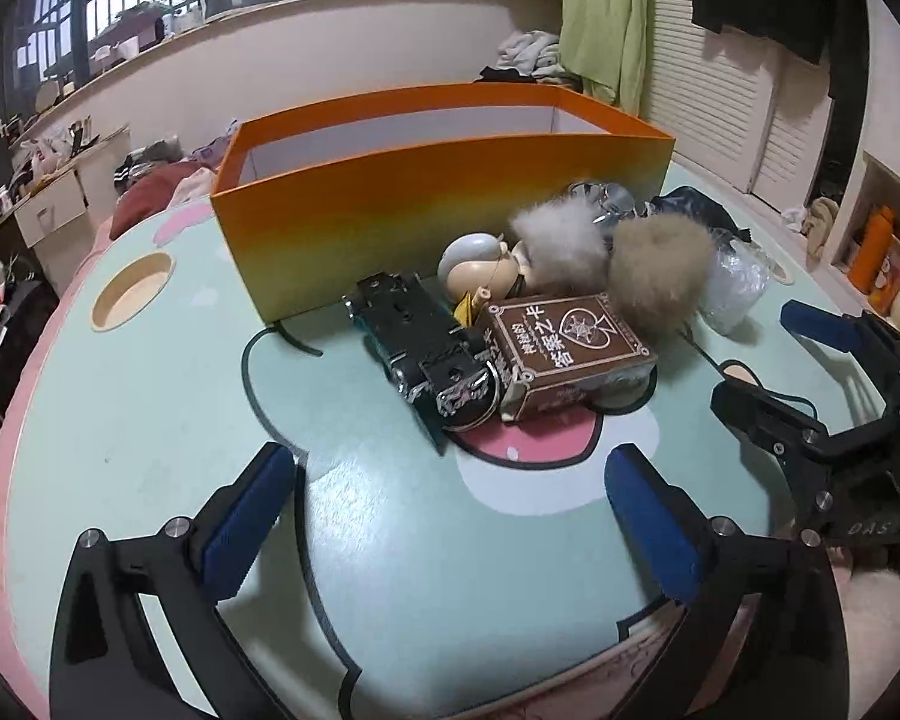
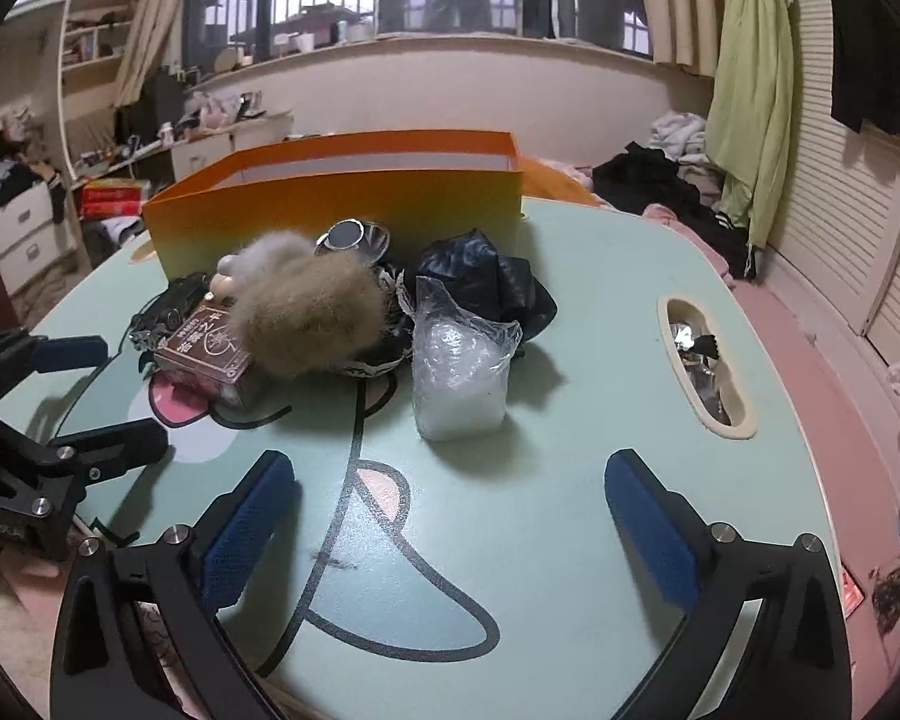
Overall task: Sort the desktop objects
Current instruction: 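Withdraw both tools from the orange box back over the table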
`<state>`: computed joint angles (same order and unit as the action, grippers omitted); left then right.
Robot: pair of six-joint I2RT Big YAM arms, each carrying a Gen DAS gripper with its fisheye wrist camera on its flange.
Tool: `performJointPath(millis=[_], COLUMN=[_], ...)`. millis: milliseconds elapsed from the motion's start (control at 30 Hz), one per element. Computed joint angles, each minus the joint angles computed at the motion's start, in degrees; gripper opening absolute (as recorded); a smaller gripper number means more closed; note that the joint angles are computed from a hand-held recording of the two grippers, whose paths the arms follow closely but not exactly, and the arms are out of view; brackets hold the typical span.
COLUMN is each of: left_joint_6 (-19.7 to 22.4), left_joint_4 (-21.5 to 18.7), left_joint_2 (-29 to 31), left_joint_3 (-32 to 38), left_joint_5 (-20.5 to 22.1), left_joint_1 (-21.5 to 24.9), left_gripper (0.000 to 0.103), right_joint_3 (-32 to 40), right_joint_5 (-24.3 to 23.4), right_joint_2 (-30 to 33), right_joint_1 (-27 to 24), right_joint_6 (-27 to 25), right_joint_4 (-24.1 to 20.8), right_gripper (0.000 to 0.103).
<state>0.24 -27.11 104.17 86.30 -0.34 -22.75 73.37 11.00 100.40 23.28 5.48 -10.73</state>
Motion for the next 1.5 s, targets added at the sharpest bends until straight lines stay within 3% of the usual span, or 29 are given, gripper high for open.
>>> performJointPath(millis=[233, 1300, 1500], left_joint_6=[0.36, -0.02, -2.2], left_joint_4=[0.43, 0.98, 5.11], left_joint_2=[0.12, 0.27, -1.94], left_joint_3=[0.09, 0.59, -1.67], left_joint_5=[0.3, 0.08, 3.37], left_joint_1=[0.1, -0.43, 0.95], left_gripper=[0.103, 0.103, 0.094], right_joint_3=[0.48, -0.64, -0.74], right_joint_5=[-2.52, -2.56, -2.5], right_joint_2=[0.29, -0.05, -0.05], right_joint_1=[0.0, 0.01, 0.02], right_joint_6=[-2.07, -2.0, -1.99], right_joint_4=[0.24, 2.16, 2.3], right_gripper=[0.103, 0.103, 0.103])
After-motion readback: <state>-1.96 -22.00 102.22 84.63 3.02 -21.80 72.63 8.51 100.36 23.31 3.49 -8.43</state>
